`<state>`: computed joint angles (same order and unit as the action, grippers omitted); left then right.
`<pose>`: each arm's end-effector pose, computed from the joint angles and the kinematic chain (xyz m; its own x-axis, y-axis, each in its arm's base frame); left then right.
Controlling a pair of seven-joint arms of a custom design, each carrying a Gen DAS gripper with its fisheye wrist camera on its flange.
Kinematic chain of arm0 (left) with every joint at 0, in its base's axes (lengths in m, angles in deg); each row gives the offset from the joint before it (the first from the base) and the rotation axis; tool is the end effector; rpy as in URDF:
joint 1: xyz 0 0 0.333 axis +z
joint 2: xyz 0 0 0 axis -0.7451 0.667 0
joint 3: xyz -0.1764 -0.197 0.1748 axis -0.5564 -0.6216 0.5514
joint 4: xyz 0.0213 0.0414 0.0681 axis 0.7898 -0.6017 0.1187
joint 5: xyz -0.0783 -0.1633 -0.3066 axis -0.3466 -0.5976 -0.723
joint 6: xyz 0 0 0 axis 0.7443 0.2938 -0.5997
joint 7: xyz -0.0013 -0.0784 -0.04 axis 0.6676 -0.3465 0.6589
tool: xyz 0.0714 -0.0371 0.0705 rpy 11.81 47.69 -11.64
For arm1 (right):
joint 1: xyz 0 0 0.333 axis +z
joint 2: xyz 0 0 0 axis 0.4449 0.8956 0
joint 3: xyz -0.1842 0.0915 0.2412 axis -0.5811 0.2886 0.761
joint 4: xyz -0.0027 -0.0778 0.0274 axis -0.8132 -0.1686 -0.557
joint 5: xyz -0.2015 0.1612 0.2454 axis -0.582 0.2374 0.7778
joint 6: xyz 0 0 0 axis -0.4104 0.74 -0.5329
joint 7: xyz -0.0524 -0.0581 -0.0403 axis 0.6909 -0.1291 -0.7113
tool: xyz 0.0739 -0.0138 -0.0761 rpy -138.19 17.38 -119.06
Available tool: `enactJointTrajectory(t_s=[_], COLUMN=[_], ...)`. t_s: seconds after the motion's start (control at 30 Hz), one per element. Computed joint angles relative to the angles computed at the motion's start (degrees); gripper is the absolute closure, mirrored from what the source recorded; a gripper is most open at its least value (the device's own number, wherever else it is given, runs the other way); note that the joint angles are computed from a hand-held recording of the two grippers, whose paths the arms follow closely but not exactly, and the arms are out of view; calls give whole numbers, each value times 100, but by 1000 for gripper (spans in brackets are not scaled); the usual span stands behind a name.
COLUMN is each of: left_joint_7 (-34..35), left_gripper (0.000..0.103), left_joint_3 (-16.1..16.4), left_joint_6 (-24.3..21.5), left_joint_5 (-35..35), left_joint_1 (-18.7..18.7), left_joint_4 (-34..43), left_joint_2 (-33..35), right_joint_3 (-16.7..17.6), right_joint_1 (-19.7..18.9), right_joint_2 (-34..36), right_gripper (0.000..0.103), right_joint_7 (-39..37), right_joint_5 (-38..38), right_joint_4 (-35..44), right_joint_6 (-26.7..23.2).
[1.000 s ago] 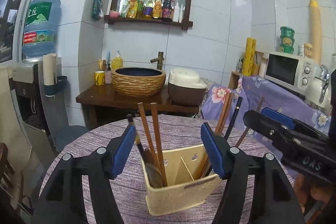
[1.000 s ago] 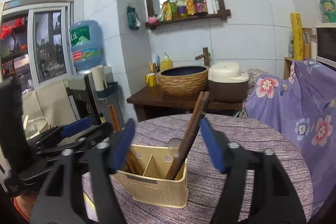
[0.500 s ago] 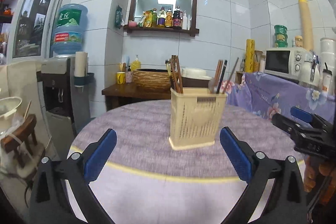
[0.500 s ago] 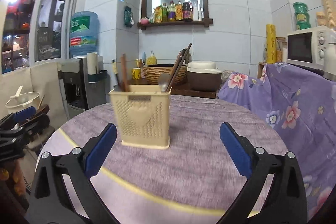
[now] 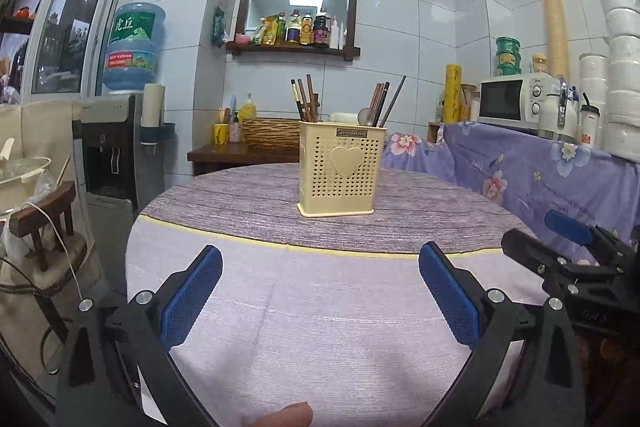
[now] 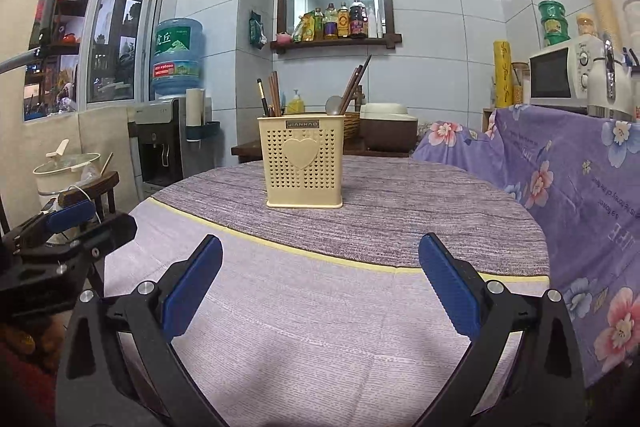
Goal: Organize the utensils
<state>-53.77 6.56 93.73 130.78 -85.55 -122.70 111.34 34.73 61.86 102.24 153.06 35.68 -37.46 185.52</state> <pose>0.6662 -0.4357 0.4898 -0.0173 -0.9983 0.0562 -0.2258 -0.0509 -0.9728 0.6940 0.3969 0.4730 0.2816 -0.9592 -0.0232 -0.2091 -0.0377 -0.9772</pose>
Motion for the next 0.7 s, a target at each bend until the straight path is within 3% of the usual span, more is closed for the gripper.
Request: enactJointTrajectory(t_s=[0.13,0.23,0.7], left_joint_7=[-396,-682,-597], left_gripper=[5,5,5], left_joint_3=[139,142,-72], left_joint_6=[-5,71,-44], left_joint_5=[276,498,610], left_joint_1=[-97,-121,-53], left_joint_4=[-308,-567,-456], left_joint_2=[-177,-329,-278], right_joint_3=[-305,-214,-51], right_joint_1=[158,113,34], right_joint_2=[-141,-117,-99], right_gripper=[6,6,6], right_joint_7=[245,102,-158], right_joint_5=[-91,-45,121], right_joint_4=[-305,-218,-141], right_joint_6=[181,144,161])
